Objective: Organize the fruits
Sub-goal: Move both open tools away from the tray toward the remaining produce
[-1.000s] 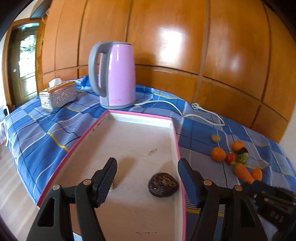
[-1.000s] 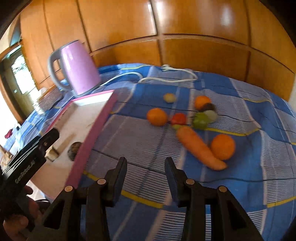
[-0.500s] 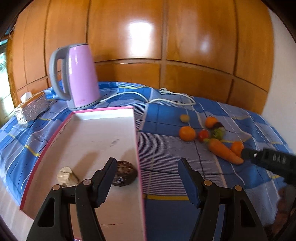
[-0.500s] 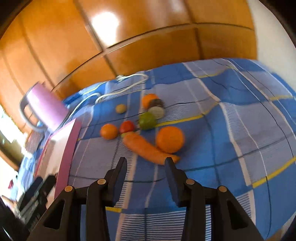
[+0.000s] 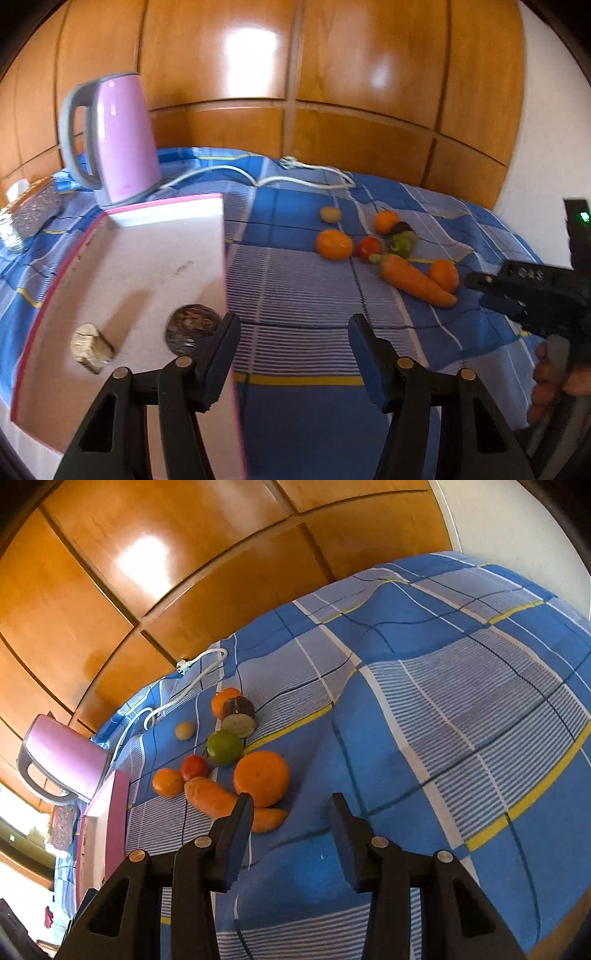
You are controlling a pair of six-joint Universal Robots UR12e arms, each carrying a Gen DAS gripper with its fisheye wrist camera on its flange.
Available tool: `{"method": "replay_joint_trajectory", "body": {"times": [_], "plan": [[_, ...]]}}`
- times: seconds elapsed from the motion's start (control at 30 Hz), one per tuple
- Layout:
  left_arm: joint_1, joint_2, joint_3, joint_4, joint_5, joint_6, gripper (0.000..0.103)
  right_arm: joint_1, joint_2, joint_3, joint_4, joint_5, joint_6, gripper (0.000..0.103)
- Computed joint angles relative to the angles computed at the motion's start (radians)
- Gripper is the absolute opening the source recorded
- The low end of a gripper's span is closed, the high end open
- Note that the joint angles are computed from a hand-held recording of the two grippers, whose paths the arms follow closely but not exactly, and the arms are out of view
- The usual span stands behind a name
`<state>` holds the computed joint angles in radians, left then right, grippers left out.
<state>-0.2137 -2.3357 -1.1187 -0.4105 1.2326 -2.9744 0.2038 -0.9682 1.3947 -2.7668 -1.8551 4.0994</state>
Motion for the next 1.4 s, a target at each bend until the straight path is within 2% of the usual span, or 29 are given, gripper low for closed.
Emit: {"method": "replay_joint_trajectory", "body": {"times": [0.1, 0.2, 0.27, 0.37, 0.43, 0.6, 0.63, 0.73, 0.77, 0.9, 1.0, 1.1, 1.13, 1.27, 1.33, 1.37, 1.4], "plan": [[-0.002, 0.001, -0.002, -0.008, -0.024, 0.025, 0.061, 0.0, 0.003, -0.004, -0.003, 0.0, -0.023, 0.043], [-0.003, 0.001, -0.002, -0.013, -0.031, 0.035, 0.061, 0.011, 0.015, -0.022, -0.027, -0.009, -0.104, 0.043], [-0.003, 0.0, 0.001, -0.017, -0.03, 0.033, 0.061, 0.013, 0.029, -0.046, -0.011, 0.033, -0.166, 0.043], [0.0, -0.005, 0.013, -0.037, -0.041, 0.007, 0.061, 0.009, 0.044, -0.072, 0.023, 0.072, -0.192, 0.043], [0.003, -0.009, 0.022, -0.053, -0.046, -0.011, 0.061, 0.009, 0.055, -0.092, 0.054, 0.07, -0.205, 0.047], [0.008, -0.014, 0.032, -0.072, -0.056, -0.046, 0.061, 0.011, 0.062, -0.102, 0.051, 0.073, -0.234, 0.06], [0.009, -0.014, 0.031, -0.069, -0.057, -0.048, 0.061, 0.008, 0.061, -0.096, 0.028, 0.102, -0.242, 0.063], [0.007, -0.013, 0.029, -0.062, -0.056, -0.04, 0.061, -0.019, 0.059, -0.056, -0.119, 0.302, -0.246, 0.062], [0.007, -0.013, 0.028, -0.061, -0.055, -0.038, 0.061, -0.02, 0.06, -0.056, -0.132, 0.323, -0.25, 0.062], [0.007, -0.015, 0.031, -0.065, -0.056, -0.037, 0.061, -0.007, 0.058, -0.057, -0.143, 0.267, -0.273, 0.062], [0.005, -0.015, 0.032, -0.067, -0.054, -0.033, 0.061, 0.002, 0.06, -0.073, -0.088, 0.201, -0.266, 0.062], [0.004, -0.014, 0.03, -0.065, -0.051, -0.029, 0.061, 0.0, 0.066, -0.09, -0.022, 0.184, -0.251, 0.063], [0.004, -0.014, 0.031, -0.067, -0.05, -0.029, 0.061, -0.004, 0.066, -0.088, -0.028, 0.193, -0.247, 0.063], [0.004, -0.014, 0.028, -0.064, -0.047, -0.029, 0.061, -0.026, 0.064, -0.053, -0.135, 0.338, -0.219, 0.063], [0.004, -0.014, 0.028, -0.063, -0.046, -0.032, 0.061, -0.05, 0.076, -0.035, -0.248, 0.498, -0.175, 0.063], [0.004, -0.014, 0.028, -0.063, -0.045, -0.033, 0.061, -0.058, 0.084, -0.034, -0.289, 0.558, -0.153, 0.063], [0.005, -0.014, 0.027, -0.062, -0.045, -0.032, 0.061, -0.062, 0.088, -0.033, -0.309, 0.587, -0.139, 0.063]]}}
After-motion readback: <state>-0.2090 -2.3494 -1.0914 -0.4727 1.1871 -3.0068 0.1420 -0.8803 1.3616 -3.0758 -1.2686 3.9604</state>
